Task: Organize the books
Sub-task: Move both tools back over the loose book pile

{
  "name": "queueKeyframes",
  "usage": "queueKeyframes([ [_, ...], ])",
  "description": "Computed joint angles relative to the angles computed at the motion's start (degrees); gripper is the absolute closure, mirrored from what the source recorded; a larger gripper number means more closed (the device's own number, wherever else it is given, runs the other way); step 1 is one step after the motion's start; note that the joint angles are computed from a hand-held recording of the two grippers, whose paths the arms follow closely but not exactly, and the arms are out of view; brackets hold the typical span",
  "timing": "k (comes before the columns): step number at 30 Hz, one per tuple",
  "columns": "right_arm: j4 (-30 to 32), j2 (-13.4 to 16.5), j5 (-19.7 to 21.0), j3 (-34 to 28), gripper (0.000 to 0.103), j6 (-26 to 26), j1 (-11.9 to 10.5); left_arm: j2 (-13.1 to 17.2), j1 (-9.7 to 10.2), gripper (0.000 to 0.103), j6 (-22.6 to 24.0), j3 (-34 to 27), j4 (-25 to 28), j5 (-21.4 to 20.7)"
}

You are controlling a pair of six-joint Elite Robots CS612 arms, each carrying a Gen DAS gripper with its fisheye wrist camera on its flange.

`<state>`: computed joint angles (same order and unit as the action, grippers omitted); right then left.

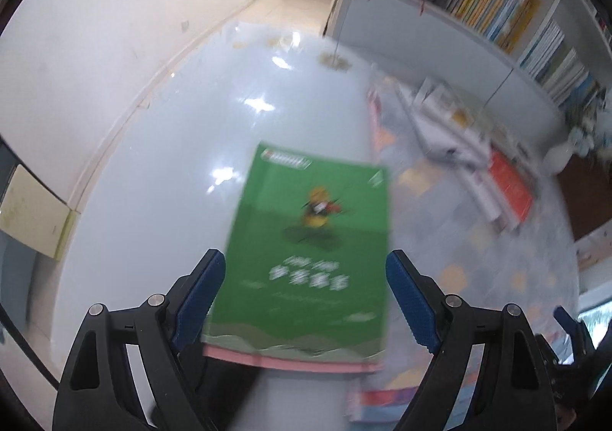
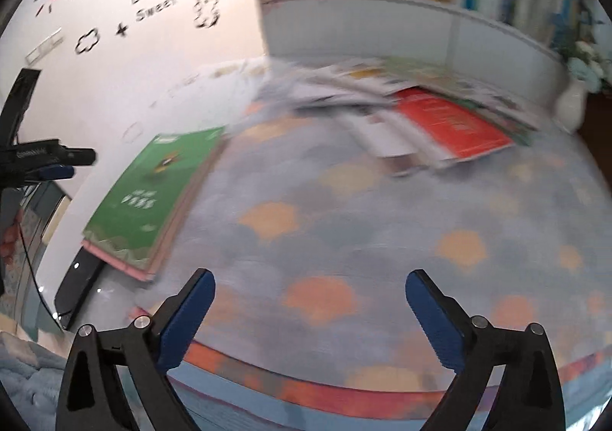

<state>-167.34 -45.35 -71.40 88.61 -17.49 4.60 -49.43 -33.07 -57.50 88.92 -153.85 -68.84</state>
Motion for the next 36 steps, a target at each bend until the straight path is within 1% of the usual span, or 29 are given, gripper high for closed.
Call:
queueKeyframes([
  [1, -0.01, -0.52, -0.35, 0.03, 0.003, -1.66, -0.91, 0.22, -0.60, 0.018, -0.22, -1.24, 0.42, 1.26],
  [3, -0.12, -1.81, -2.36, 0.10, 0.002, -6.68, -2.51, 0.84, -1.39, 0.018, -0.41, -3.19, 0.82, 2.22],
  [6, -2.51, -2.83, -6.03, -0.26, 0.000, -15.37, -5.12, 2.45, -2.75, 0.017, -0.13, -7.07, 2.11, 3.59],
  [7, -3.51, -2.85, -7.23, -0.78, 0.000, -17.70, -5.88, 3.14, -3.33, 0.017, 0.20, -8.83, 3.80, 4.77],
  [9, -5.19, -2.43, -8.16, -2.17, 0.000, -20.54, -7.05, 4.67, -4.25, 0.017, 0.83, -12.67, 8.35, 7.00],
  [10, -6.66, -2.25, -7.71, -2.69, 0.000, -22.17, -7.72, 5.79, -4.76, 0.017, 1.51, -15.37, 11.44, 8.38],
  [11, -9.00, -1.67, -6.52, -3.54, 0.000, -24.38, -8.22, 6.61, -5.19, 0.017, 2.56, -17.34, 12.89, 9.43],
  [12, -10.68, -1.42, -5.43, -3.81, 0.000, -25.89, -8.54, 7.71, -5.55, 0.017, 4.08, -19.34, 12.98, 10.20],
  [13, -12.57, -0.86, -3.81, -4.37, 0.000, -27.61, -8.87, 9.12, -5.87, 0.017, 5.86, -21.69, 11.98, 10.47],
  [15, -15.79, 1.15, 0.83, -6.23, 0.000, -30.00, -9.29, 11.65, -6.22, 0.017, 7.79, -25.78, 10.45, 9.95],
  [16, -16.81, 2.18, 2.18, -7.18, 0.000, -30.34, -9.23, 13.18, -6.36, 0.017, 8.56, -28.19, 9.90, 9.44],
  [17, -18.17, 3.97, 3.56, -8.97, 0.000, -29.71, -9.14, 14.83, -6.47, 0.017, 9.08, -30.75, 9.73, 8.68],
  [18, -19.27, 5.15, 4.76, -10.08, 0.000, -28.17, -9.17, 16.75, -6.51, 0.017, 8.96, -33.90, 10.92, 7.38],
  [19, -20.16, 7.30, 7.41, -12.28, 0.000, -24.97, -9.27, 18.21, -6.51, 0.017, 8.49, -36.46, 12.75, 5.91],
  [20, -18.64, 8.99, 11.22, -14.42, 0.000, -22.09, -9.61, 19.54, -6.48, 0.017, 8.12, -38.81, 14.61, 4.25],
  [21, -14.73, 10.18, 14.93, -16.41, 0.000, -20.27, -9.83, 20.53, -6.49, 0.017, 7.99, -40.50, 15.93, 2.85],
  [22, -8.73, 11.48, 18.70, -18.81, 0.000, -18.44, -9.97, 21.75, -6.53, 0.017, 8.21, -42.56, 17.71, 0.95],
  [23, -2.73, 13.47, 22.58, -21.46, 0.000, -16.10, -9.90, 22.64, -6.66, 0.017, 8.71, -44.17, 19.51, -0.20],
  [24, 3.27, 14.51, 24.63, -23.50, 0.000, -16.15, -9.75, 23.44, -6.76, 0.017, 9.46, -45.57, 21.48, -0.90],
  [25, 9.27, 15.73, 26.46, -25.65, 0.000, -16.37, -9.61, 24.47, -6.92, 0.017, 10.22, -47.52, 24.66, -1.04],
  [26, 13.29, 17.00, 27.77, -27.58, 0.000, -15.22, -9.46, 25.03, -7.08, 0.017, 10.45, -48.64, 27.02, -0.91],
  [27, 15.08, 17.98, 28.64, -28.90, 0.000, -13.58, -9.39, 25.32, -7.22, 0.017, 10.48, -49.23, 28.59, -0.88],
  [28, 15.93, 19.33, 29.77, -30.52, 0.001, -10.38, -9.35, 25.61, -7.23, 0.017, 10.42, -49.73, 30.13, -1.09],
  [30, 15.87, 21.03, 31.33, -32.47, 0.001, -6.40, -9.43, 25.78, -7.11, 0.017, 9.36, -49.93, 32.07, -1.36],
  [31, 16.89, 21.86, 32.12, -33.74, 0.002, -5.69, -9.34, 26.03, -7.03, 0.017, 8.26, -50.33, 33.65, -1.50],
  [32, 19.28, 22.71, 33.41, -35.21, 0.003, -5.83, -9.27, 26.23, -6.93, 0.017, 7.37, -50.66, 34.89, -1.93],
  [34, 22.36, 23.54, 34.65, -36.72, 0.004, -5.25, -9.09, 26.64, -6.62, 0.017, 5.83, -51.33, 36.76, -3.64],
  [35, 23.13, 24.19, 35.48, -37.65, 0.004, -3.29, -9.06, 26.62, -6.51, 0.017, 5.61, -51.17, 36.70, -4.56],
  [36, 23.32, 25.08, 36.72, -38.84, 0.005, 0.08, -9.15, 26.63, -6.48, 0.017, 5.73, -51.17, 36.63, -4.79],
])
